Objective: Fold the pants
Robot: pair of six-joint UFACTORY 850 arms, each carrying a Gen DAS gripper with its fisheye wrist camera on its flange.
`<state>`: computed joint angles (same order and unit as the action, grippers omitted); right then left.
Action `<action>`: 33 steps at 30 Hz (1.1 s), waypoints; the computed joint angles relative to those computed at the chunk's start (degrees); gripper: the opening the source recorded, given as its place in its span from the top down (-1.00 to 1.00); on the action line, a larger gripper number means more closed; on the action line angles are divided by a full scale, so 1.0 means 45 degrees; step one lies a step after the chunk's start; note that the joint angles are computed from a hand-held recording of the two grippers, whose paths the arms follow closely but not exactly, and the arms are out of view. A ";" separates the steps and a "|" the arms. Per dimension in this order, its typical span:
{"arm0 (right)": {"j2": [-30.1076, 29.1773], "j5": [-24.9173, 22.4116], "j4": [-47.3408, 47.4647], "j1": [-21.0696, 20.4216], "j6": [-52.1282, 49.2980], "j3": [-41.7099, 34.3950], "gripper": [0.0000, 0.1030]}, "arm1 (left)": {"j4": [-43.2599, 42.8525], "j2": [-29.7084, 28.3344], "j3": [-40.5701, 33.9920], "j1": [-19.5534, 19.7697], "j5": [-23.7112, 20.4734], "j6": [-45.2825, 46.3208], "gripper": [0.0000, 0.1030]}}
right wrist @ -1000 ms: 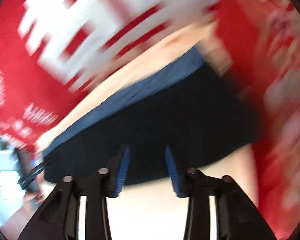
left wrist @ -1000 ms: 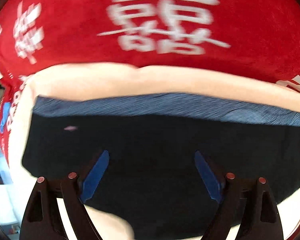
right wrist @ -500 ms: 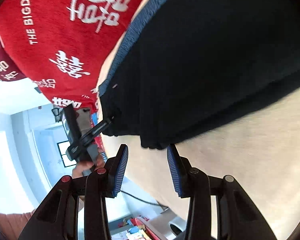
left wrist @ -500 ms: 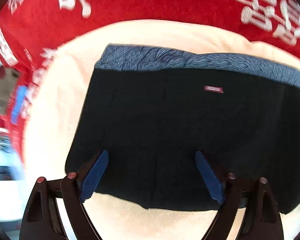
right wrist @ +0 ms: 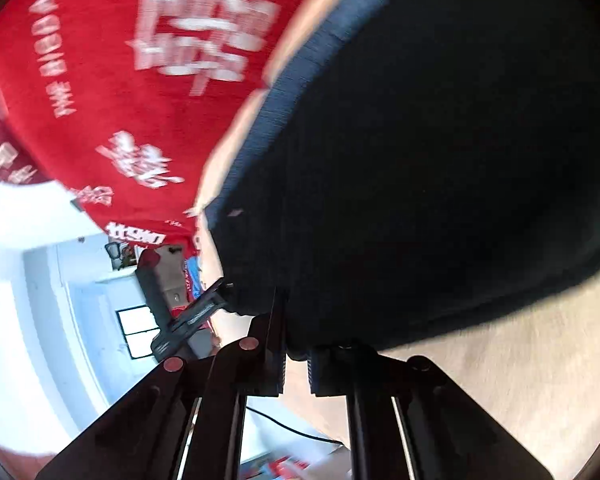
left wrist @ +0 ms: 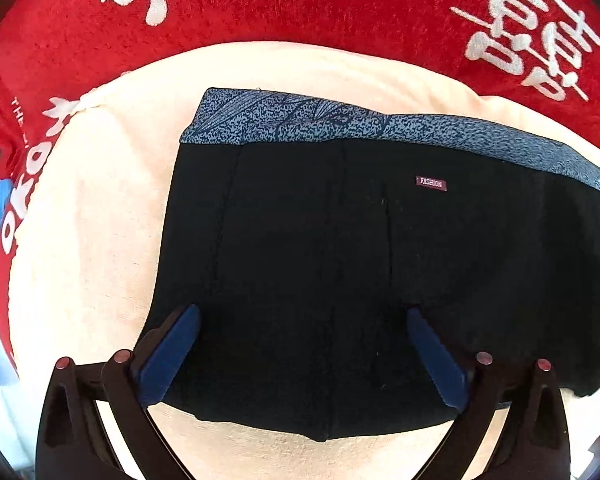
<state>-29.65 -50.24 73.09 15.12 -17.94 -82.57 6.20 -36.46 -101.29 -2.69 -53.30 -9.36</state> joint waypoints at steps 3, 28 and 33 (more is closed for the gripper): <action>0.0472 0.0797 -0.1425 0.0302 0.0963 0.0433 0.83 | -0.0169 0.0192 0.0401 0.0114 0.0403 0.0494 -1.00; 0.0830 0.0267 -1.1331 -0.1206 0.4255 -0.1108 0.72 | -0.0791 -0.1062 -0.1569 -0.2701 -0.0815 -0.0050 -1.00; -0.0502 0.0315 -1.1301 -0.0918 0.2926 -0.3588 0.22 | -0.0533 -0.2814 -0.4813 -0.2725 -0.1104 -0.0384 -1.00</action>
<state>-31.91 -48.83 22.23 10.99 -4.77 -98.71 3.80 -49.12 -122.95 -14.95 -58.27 -11.09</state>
